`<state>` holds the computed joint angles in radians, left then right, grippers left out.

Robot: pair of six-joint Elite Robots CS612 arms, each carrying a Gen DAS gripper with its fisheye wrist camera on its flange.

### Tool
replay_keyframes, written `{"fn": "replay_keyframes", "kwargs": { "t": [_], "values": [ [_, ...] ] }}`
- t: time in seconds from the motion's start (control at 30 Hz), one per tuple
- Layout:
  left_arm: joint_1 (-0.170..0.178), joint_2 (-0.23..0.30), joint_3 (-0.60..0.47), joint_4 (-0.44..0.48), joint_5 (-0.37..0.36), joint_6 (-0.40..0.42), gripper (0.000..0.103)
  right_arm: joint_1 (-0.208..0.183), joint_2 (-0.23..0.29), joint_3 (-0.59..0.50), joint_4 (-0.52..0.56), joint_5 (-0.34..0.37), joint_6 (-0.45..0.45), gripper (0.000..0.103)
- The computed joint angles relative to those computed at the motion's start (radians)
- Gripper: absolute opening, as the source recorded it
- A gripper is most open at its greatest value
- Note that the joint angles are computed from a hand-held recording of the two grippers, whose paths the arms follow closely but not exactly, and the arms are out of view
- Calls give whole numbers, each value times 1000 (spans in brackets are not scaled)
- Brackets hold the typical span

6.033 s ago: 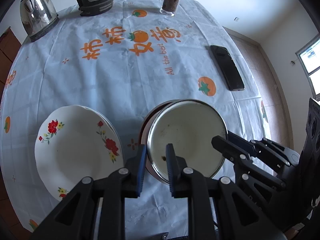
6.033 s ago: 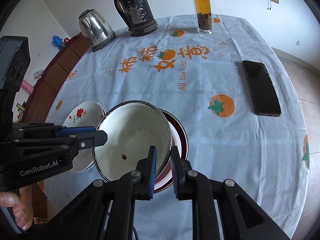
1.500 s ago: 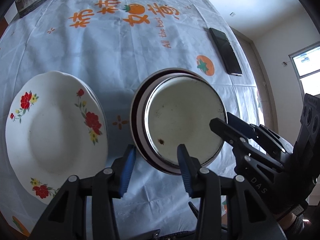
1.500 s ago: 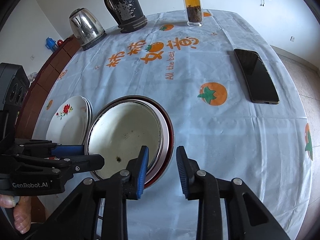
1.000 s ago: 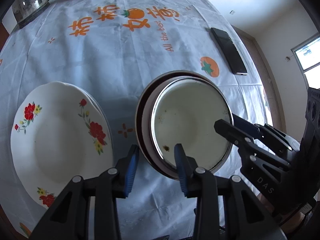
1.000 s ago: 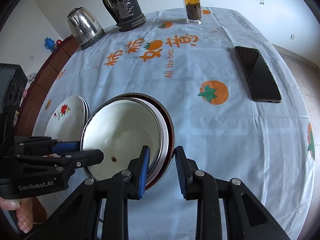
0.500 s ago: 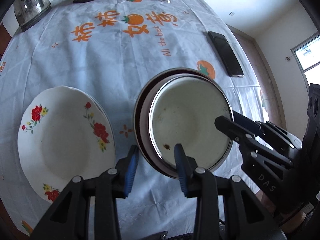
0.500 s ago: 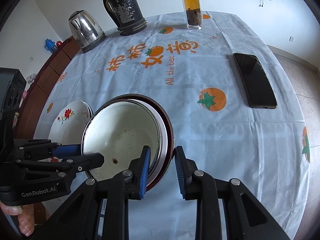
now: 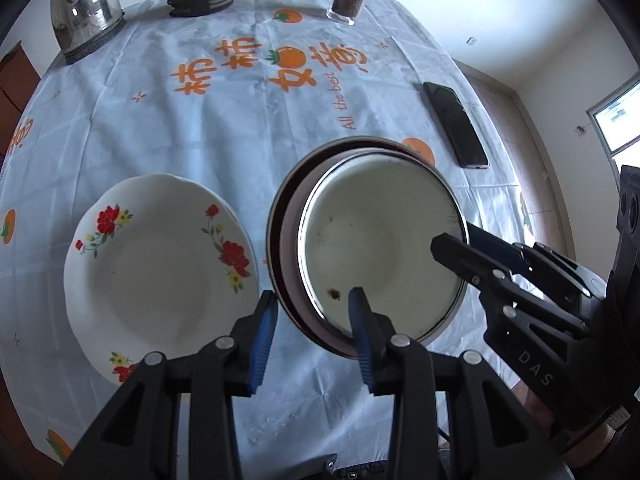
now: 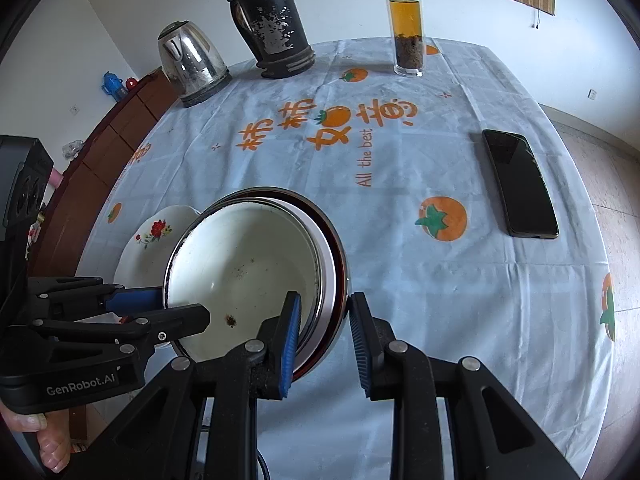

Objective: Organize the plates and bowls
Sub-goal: 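Lift the bowl stack with both grippers toward the red-flower plates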

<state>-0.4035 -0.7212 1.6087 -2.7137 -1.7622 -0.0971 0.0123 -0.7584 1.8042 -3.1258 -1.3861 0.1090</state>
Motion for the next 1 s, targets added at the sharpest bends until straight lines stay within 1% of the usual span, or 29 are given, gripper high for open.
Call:
{"fn": "replay_keyframes", "kwargs": {
  "t": [0.33, 1.0],
  "values": [
    [14, -20, 27, -27, 22, -30, 35, 16, 0, -17, 10, 18, -23, 27],
    [40, -38, 53, -59, 45, -66, 35, 45, 10, -54, 36, 41, -51, 27]
  ]
}}
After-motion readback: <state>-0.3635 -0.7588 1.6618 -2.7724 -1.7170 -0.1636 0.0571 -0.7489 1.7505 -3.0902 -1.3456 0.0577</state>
